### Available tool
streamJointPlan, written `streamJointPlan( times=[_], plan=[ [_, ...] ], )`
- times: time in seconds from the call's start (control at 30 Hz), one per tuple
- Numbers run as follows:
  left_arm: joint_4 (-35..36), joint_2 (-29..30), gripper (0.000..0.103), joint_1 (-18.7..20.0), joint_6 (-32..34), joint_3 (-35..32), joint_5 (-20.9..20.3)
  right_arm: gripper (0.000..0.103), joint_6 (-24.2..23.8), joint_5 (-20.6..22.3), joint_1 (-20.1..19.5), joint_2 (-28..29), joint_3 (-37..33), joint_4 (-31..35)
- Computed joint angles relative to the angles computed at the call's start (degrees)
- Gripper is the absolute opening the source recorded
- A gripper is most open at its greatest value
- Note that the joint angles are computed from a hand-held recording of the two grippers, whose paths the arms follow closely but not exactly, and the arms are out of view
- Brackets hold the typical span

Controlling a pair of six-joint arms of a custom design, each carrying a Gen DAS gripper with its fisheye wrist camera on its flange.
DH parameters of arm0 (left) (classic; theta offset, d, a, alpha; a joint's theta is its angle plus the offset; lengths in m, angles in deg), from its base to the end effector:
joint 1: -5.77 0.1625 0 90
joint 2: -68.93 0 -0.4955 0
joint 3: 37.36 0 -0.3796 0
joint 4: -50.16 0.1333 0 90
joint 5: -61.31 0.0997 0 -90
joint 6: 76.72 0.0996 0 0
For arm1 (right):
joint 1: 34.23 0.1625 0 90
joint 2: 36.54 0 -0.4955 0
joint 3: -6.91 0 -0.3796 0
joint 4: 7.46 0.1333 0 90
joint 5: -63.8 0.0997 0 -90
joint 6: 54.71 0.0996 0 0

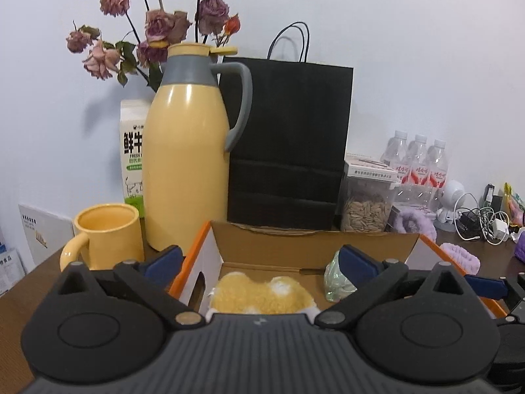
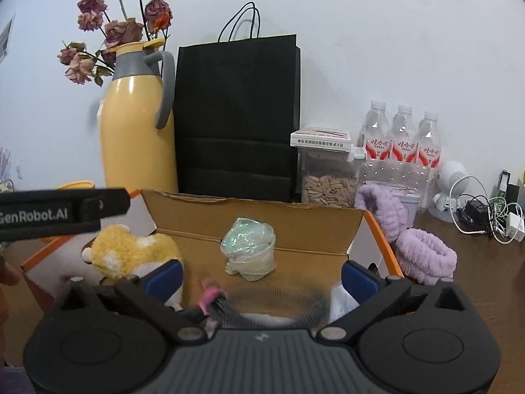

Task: Organize objects
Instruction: 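Carry the rose and cable over the box and open both grippers, then withdraw both grippers from the box back toward the table items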

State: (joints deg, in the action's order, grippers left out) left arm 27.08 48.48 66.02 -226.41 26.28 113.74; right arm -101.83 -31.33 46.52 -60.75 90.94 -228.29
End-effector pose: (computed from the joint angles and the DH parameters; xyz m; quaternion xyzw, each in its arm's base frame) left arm -0.2190 -0.7742 -0.0449 0.2287 0.7642 -0.5410 0.2666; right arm -0.0008 -0.7790 0.0995 0.2393 -0.7777 0.4942 0.3061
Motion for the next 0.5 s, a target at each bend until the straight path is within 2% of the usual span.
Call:
streamJointPlan(
  times=[0.5],
  plan=[
    [0.71,-1.05,0.103,0.14,-2.51,1.39,-0.65,0.103,-1.15,1.26,-0.13,-0.62,2.49,-3.88]
  ],
)
